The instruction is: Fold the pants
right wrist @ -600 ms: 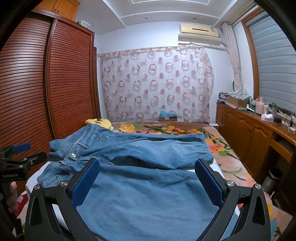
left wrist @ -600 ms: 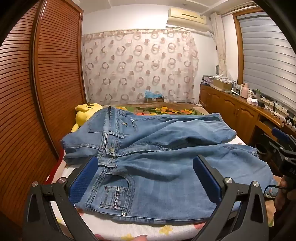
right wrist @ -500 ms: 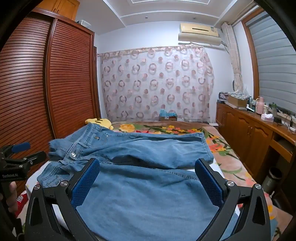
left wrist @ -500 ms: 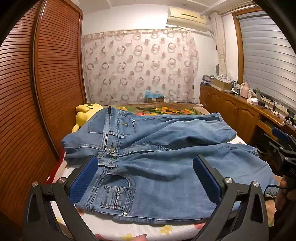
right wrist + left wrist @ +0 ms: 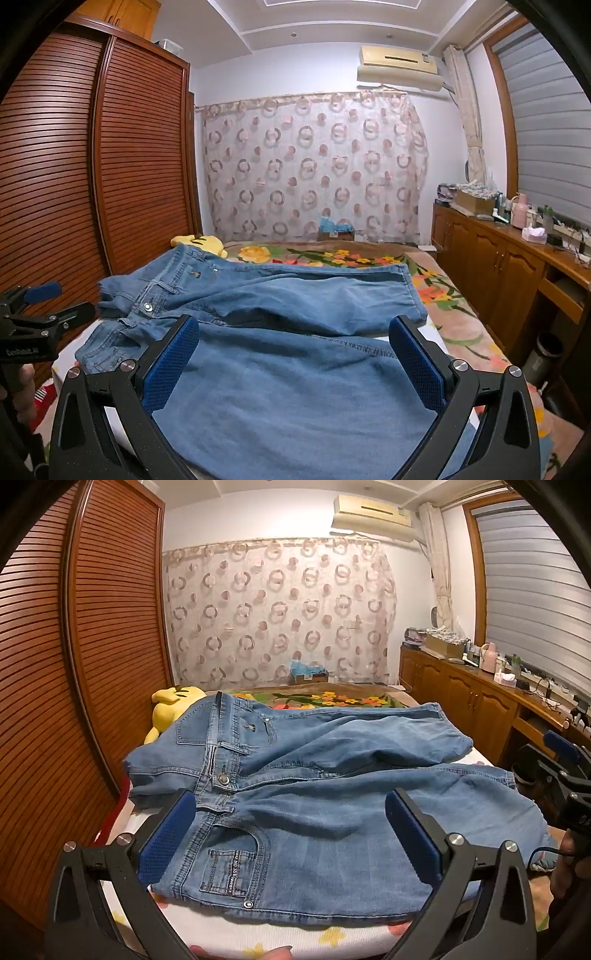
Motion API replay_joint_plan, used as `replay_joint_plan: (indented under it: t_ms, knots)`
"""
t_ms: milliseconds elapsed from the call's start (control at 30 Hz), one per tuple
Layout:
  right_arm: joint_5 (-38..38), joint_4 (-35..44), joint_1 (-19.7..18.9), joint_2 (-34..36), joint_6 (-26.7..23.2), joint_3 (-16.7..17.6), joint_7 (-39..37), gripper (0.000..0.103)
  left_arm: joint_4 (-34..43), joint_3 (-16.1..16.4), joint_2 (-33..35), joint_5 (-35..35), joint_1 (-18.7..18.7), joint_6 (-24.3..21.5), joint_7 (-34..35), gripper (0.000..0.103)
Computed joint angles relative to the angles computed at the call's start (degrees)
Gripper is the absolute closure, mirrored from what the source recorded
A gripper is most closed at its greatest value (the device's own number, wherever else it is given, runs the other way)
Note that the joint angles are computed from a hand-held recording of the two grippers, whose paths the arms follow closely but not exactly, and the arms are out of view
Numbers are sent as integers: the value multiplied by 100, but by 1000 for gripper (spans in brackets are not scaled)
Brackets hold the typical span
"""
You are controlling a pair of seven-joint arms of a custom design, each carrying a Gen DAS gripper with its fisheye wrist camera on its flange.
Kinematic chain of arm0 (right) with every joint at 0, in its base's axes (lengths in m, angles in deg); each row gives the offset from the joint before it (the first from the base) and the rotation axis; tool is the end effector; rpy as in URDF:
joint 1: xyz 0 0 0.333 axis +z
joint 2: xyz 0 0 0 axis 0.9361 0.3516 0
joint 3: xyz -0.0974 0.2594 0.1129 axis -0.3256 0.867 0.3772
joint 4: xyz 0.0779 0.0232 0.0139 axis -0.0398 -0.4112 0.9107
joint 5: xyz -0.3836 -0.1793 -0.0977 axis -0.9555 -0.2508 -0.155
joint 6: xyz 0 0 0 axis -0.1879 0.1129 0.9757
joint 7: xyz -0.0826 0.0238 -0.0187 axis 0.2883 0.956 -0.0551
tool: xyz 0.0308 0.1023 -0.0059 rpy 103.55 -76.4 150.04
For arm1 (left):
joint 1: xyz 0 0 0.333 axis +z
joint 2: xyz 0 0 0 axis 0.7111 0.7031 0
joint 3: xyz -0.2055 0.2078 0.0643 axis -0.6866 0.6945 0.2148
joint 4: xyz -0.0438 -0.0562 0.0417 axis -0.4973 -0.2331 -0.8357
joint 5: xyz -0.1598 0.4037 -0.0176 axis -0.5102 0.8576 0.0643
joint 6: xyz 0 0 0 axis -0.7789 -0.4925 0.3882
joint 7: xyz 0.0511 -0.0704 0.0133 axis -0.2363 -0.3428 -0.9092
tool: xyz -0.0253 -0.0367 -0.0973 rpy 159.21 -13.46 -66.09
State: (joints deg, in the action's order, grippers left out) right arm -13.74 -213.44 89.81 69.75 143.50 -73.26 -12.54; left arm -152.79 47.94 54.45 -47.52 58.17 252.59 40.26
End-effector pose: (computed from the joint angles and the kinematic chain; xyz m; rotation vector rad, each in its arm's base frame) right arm 0.5565 0.2361 0.4899 -1.5538 1.1302 -0.8316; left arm 0.5171 -0.0346 0.5577 -1.6076 1.4402 -0.8669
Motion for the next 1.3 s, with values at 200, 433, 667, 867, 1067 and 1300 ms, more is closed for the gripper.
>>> replay_joint_plan:
  t_ms: [200,433,667,867,1067,1300]
  knots:
    - [-65,-17,-15,0,15,1,55,1,2,-17,-1,9,21,-1,-1,0]
    - [-122,3,-24,4,-6,0,98,1,3,-20,-1,21,25,0,-5,0]
    - [-111,9,-22,8,-13,-1,88,1,4,-33,-1,40,42,2,-18,0]
    - [-155,14,-32,9,-23,-1,130,1,5,-41,-2,54,52,7,-31,0]
    - [-129,15,-26,10,-17,-1,101,1,6,-45,0,66,56,13,-37,0]
    - [-127,6,-24,5,-2,0,99,1,7,-63,-2,91,81,18,-59,0]
